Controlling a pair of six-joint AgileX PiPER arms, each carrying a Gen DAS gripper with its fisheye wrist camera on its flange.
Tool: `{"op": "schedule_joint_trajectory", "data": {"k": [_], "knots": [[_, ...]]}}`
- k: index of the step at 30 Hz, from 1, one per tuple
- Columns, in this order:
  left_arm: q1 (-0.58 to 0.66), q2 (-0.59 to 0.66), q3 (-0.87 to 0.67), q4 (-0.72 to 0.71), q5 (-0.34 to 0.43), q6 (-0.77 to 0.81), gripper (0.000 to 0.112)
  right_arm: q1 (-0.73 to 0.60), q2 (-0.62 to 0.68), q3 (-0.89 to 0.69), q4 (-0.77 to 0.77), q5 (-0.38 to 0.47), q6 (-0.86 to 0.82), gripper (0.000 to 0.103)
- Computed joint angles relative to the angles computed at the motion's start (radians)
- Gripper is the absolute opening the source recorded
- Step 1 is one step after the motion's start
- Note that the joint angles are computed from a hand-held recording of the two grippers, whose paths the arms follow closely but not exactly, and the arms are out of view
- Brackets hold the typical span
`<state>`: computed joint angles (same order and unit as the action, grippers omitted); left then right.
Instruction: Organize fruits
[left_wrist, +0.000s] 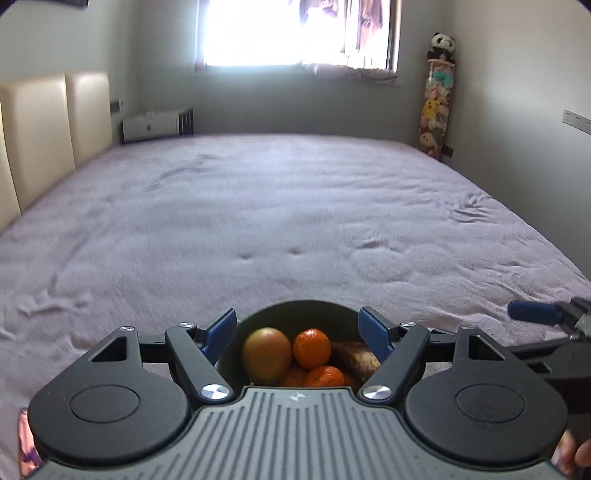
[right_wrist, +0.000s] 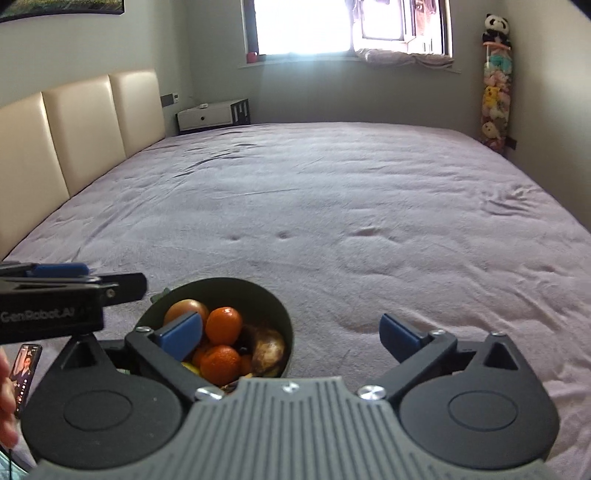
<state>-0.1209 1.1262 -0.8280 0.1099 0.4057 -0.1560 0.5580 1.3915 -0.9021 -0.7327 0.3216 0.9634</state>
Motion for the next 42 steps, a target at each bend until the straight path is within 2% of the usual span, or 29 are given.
{"op": "schedule_joint_trajectory", "data": {"k": [4, 9, 16, 18, 20, 23, 24, 29, 36, 42], "knots": [[-0.071, -0.079, 0.041, 0.231, 0.006, -0.208, 0.091, 0.045, -0.061, 0.034, -0.132, 0.069, 0.130, 0.099], [-0.141, -0.134, 0.068, 0.416, 0.060, -0.376, 0.093, 0.107, -0.126, 0.065, -0.229, 0.187, 0.236, 0.099], [-0.214, -0.201, 0.122, 0.575, 0.128, -0.569, 0.094, 0.184, -0.197, 0.120, -0.275, 0.247, 0.338, 0.099], [-0.212, -0.214, 0.140, 0.575, 0.135, -0.589, 0.094, 0.207, -0.207, 0.132, -0.282, 0.264, 0.356, 0.099], [-0.172, -0.224, 0.159, 0.492, 0.108, -0.530, 0.094, 0.239, -0.202, 0.139, -0.295, 0.301, 0.391, 0.099], [-0.123, -0.216, 0.193, 0.408, 0.074, -0.478, 0.095, 0.312, -0.171, 0.151, -0.339, 0.410, 0.475, 0.099], [-0.112, -0.206, 0.198, 0.395, 0.071, -0.468, 0.095, 0.324, -0.164, 0.160, -0.347, 0.421, 0.486, 0.099], [-0.146, -0.156, 0.206, 0.510, 0.090, -0.592, 0.095, 0.277, -0.097, 0.153, -0.268, 0.372, 0.414, 0.099], [-0.177, -0.059, 0.197, 0.519, 0.091, -0.646, 0.095, 0.175, -0.034, 0.139, -0.126, 0.280, 0.284, 0.099], [-0.212, -0.015, 0.190, 0.549, 0.117, -0.690, 0.095, 0.124, 0.015, 0.103, 0.016, 0.284, 0.175, 0.099]]}}
